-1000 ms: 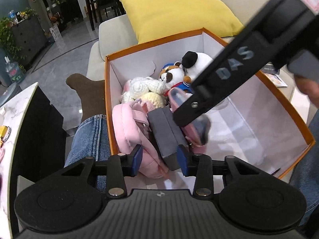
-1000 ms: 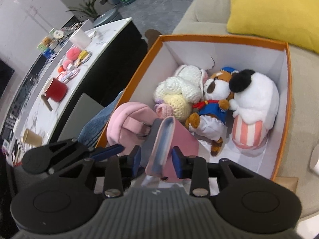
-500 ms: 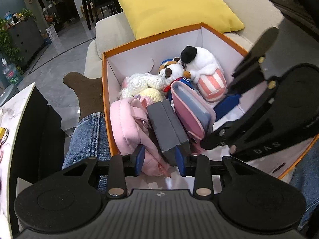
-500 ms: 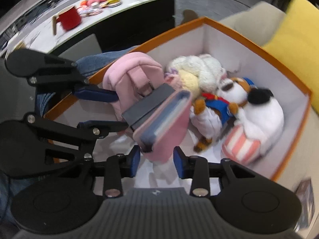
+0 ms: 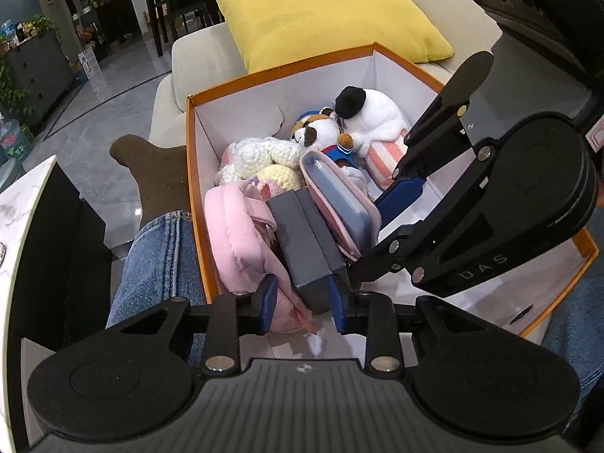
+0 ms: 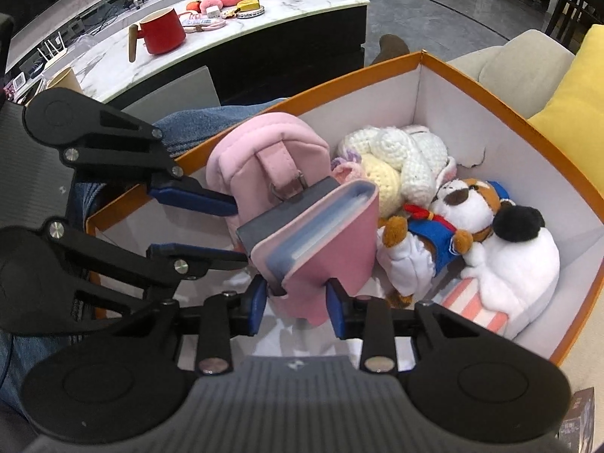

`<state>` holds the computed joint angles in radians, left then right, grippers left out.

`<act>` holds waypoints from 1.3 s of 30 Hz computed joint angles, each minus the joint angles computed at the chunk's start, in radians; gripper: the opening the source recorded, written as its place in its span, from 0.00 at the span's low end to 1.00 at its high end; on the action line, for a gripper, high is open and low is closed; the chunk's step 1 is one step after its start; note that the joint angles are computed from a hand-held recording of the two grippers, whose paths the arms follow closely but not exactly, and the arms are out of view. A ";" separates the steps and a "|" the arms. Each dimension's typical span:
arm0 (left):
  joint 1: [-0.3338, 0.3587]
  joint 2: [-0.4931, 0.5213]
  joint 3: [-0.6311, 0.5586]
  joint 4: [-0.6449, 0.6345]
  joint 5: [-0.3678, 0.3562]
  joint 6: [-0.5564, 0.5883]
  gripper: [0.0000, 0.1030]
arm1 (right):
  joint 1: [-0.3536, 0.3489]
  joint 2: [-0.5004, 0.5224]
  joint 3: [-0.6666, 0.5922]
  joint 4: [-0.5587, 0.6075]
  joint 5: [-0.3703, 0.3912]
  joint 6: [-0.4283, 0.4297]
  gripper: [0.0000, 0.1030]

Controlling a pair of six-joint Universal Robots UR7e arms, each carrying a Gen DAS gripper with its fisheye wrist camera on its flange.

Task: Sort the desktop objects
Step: 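Lower both cases into the box beside the pink pouch and open both tools, then move both tools back to the sofa toward the book and lotion tube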

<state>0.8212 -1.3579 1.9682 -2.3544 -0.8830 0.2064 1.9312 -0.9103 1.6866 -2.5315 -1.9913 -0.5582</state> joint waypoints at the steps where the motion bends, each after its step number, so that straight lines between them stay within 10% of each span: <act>1: -0.003 -0.003 0.003 0.001 0.003 -0.003 0.34 | 0.001 -0.002 0.003 -0.003 -0.002 0.003 0.35; 17: -0.125 -0.060 -0.037 0.073 -0.057 -0.104 0.34 | 0.027 -0.214 0.142 -0.075 0.028 0.093 0.44; 28: -0.182 0.155 -0.175 0.073 -0.201 -0.056 0.34 | -0.044 -0.432 0.220 -0.043 -0.201 0.229 0.46; 39: -0.162 0.427 -0.318 0.096 -0.213 0.116 0.34 | -0.188 -0.462 0.208 -0.012 -0.269 0.135 0.45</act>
<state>0.6589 -0.9308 1.6501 -2.2584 -1.0962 0.3228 1.7434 -1.3725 1.8947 -2.5431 -2.2607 -0.4227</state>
